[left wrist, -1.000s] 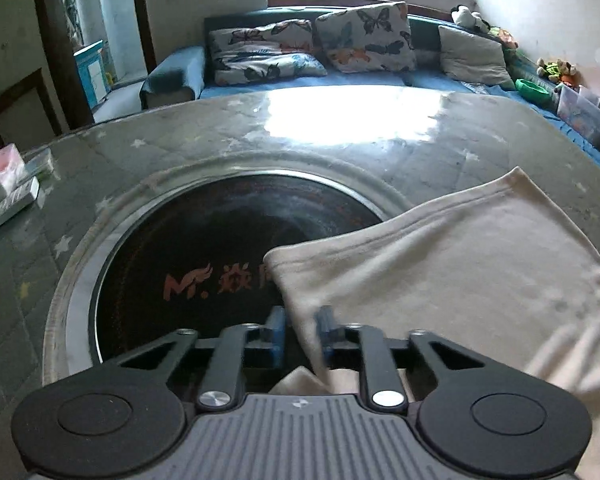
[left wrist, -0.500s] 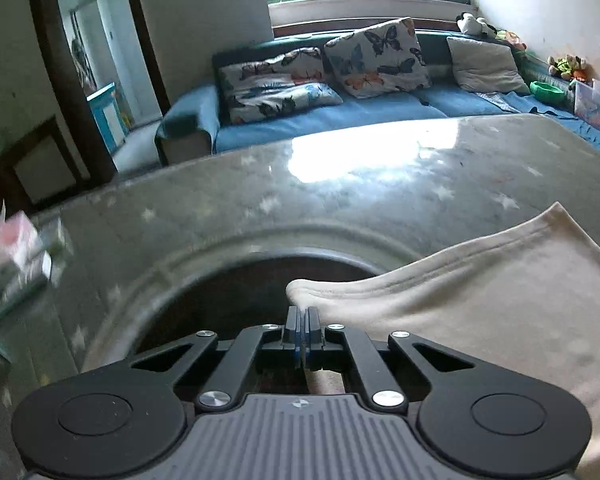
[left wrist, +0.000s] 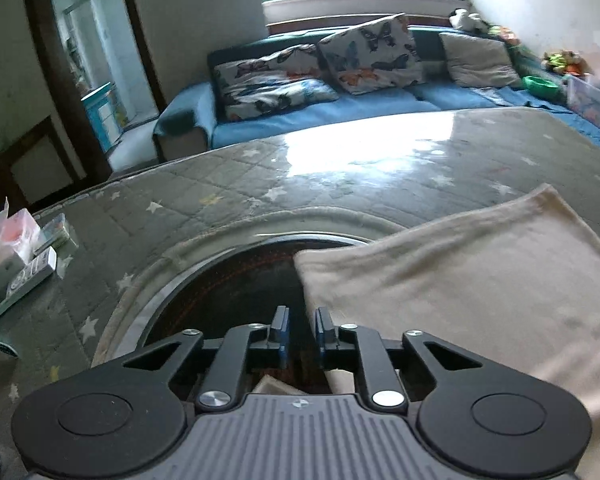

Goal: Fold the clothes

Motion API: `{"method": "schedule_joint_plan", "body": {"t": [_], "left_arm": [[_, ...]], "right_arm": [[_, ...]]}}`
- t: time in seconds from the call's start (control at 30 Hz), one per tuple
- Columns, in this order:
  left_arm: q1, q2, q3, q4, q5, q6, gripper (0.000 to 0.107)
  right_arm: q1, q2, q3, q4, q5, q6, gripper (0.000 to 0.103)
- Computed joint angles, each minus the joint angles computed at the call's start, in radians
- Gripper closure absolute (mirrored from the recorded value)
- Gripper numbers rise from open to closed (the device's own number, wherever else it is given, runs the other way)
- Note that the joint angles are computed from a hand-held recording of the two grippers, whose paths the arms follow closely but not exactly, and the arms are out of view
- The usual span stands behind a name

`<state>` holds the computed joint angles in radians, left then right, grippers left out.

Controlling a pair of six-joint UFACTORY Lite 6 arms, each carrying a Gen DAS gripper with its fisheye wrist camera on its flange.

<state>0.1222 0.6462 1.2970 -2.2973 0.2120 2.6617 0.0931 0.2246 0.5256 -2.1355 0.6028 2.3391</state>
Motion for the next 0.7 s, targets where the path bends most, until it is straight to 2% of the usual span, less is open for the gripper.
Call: {"method": "schedule_joint_plan", "body": {"t": [0.07, 0.13, 0.23, 0.4, 0.5, 0.63, 0.7], "left_arm": [[0.020, -0.083, -0.109, 0.059, 0.055, -0.024, 0.073], [0.040, -0.169, -0.220, 0.127, 0.113, -0.048, 0.070], [0.072, -0.299, -0.399, 0.229, 0.201, -0.078, 0.070], [0.123, -0.435, -0.647, 0.059, 0.276, 0.207, 0.070], [0.146, -0.433, -0.672, 0.002, 0.294, 0.281, 0.070], [0.132, -0.398, -0.642, -0.127, 0.314, 0.403, 0.070], [0.136, -0.352, -0.590, -0.149, 0.309, 0.401, 0.070]], "right_arm": [[-0.029, -0.042, -0.040, 0.000, 0.006, 0.008, 0.053], [-0.059, -0.088, -0.080, -0.005, 0.006, 0.013, 0.053], [-0.061, -0.188, -0.157, -0.112, -0.053, 0.081, 0.051], [0.013, -0.277, -0.222, -0.336, -0.166, 0.279, 0.046], [0.084, -0.247, -0.212, -0.350, -0.184, 0.317, 0.045], [0.175, -0.204, -0.191, -0.282, -0.155, 0.278, 0.044], [0.188, -0.194, -0.176, -0.262, -0.156, 0.260, 0.044]]}}
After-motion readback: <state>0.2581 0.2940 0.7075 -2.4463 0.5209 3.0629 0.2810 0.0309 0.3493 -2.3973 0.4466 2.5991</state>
